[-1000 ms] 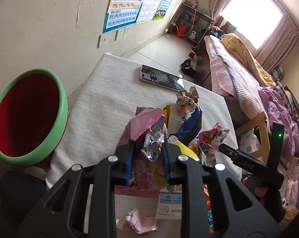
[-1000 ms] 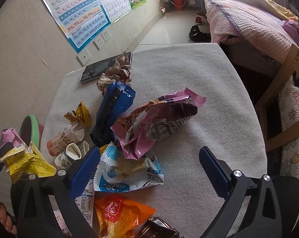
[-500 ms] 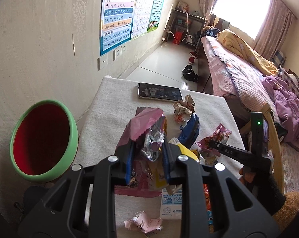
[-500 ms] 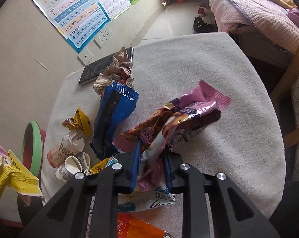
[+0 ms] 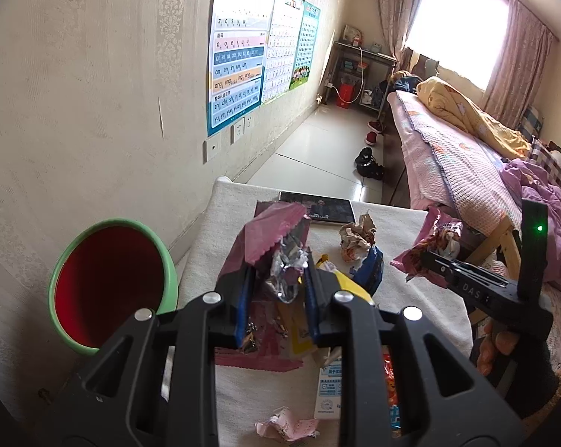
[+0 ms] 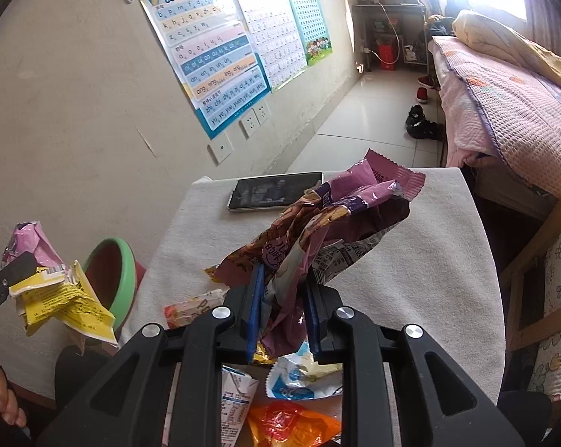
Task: Collect trash
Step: 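Carry both held wrappers over the green-rimmed red bin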
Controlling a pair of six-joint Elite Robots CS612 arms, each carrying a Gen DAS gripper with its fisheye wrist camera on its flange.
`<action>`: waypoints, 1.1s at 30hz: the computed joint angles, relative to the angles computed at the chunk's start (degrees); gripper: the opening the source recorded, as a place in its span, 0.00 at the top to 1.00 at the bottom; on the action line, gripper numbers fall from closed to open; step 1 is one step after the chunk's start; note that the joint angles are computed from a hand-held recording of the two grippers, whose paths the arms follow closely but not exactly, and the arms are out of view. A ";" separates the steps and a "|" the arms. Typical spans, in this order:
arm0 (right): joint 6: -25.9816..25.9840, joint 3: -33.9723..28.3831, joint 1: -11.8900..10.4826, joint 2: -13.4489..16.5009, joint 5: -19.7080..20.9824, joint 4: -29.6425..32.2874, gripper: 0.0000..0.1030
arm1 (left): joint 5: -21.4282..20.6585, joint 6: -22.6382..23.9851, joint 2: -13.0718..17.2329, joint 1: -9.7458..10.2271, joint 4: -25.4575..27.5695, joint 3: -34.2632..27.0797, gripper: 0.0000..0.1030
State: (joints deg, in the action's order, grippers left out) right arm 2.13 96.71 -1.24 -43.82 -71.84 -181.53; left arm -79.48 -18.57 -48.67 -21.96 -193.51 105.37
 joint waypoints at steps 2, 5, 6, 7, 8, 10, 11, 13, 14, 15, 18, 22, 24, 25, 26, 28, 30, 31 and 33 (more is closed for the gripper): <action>-1.16 -0.17 0.46 -0.29 0.66 0.04 0.81 | 0.82 0.15 -0.18 0.06 -0.55 0.29 0.78; -3.29 -0.48 1.31 -0.51 1.18 0.25 0.81 | 1.83 -0.08 -0.35 0.24 -1.14 0.68 0.78; -4.07 -0.52 1.60 -0.58 1.41 0.38 0.81 | 2.07 -0.39 -0.42 0.28 -1.29 0.85 0.78; -4.71 -0.71 1.89 -0.56 1.69 0.64 0.81 | 2.30 -0.65 -0.48 0.37 -1.43 0.98 0.78; -5.11 -0.89 2.16 -0.54 2.08 0.91 0.81 | 2.54 -0.84 -0.55 0.46 -1.60 1.16 0.78; -5.82 -1.32 2.71 -0.42 2.74 1.73 0.81 | 2.89 -1.17 -0.65 0.69 -1.78 1.32 0.78; -6.34 -1.56 3.01 -0.34 3.01 2.27 0.81 | 3.02 -1.33 -0.62 0.88 -1.90 1.39 0.78; -7.85 -2.28 3.76 -0.09 3.65 3.78 0.81 | 3.16 -2.08 -0.39 1.56 -1.91 1.50 0.78; -8.85 -2.65 4.24 0.10 4.20 4.36 0.81 | 2.80 -3.16 -0.25 2.18 -1.52 1.48 0.78; -9.90 -3.03 4.61 0.28 5.04 5.03 0.81 | 2.33 -4.52 -0.05 2.90 -1.11 1.46 0.78; -13.13 -4.95 6.12 1.24 7.79 8.31 0.81 | 2.04 -8.68 0.64 5.28 0.65 1.49 0.78; -19.21 -8.61 8.82 3.23 10.30 12.81 0.81 | 3.41 -12.85 1.63 8.28 2.56 1.31 0.78; -22.17 -10.74 10.37 4.45 10.91 15.00 0.81 | 3.95 -14.63 2.18 9.65 3.82 1.00 0.78; -23.32 -11.80 11.08 5.09 11.10 15.92 0.81 | 4.27 -15.47 2.48 10.27 4.72 0.75 0.78; -24.54 -12.96 11.79 5.75 11.24 17.07 0.81 | 4.28 -16.27 2.77 10.86 5.47 0.53 0.78; -26.80 -15.03 13.08 6.99 10.91 19.11 0.81 | 4.05 -17.71 3.32 11.92 6.34 0.20 0.78; -28.66 -16.93 14.12 8.13 10.40 21.17 0.81 | 4.29 -18.52 3.75 12.53 7.33 -0.19 0.79; -29.22 -17.47 14.54 8.50 10.29 21.62 0.81 | 4.26 -18.65 3.98 12.83 7.70 -0.46 0.79; -30.30 -18.51 15.18 9.21 10.15 22.36 0.80 | 4.11 -18.88 4.34 13.19 7.88 -0.74 0.79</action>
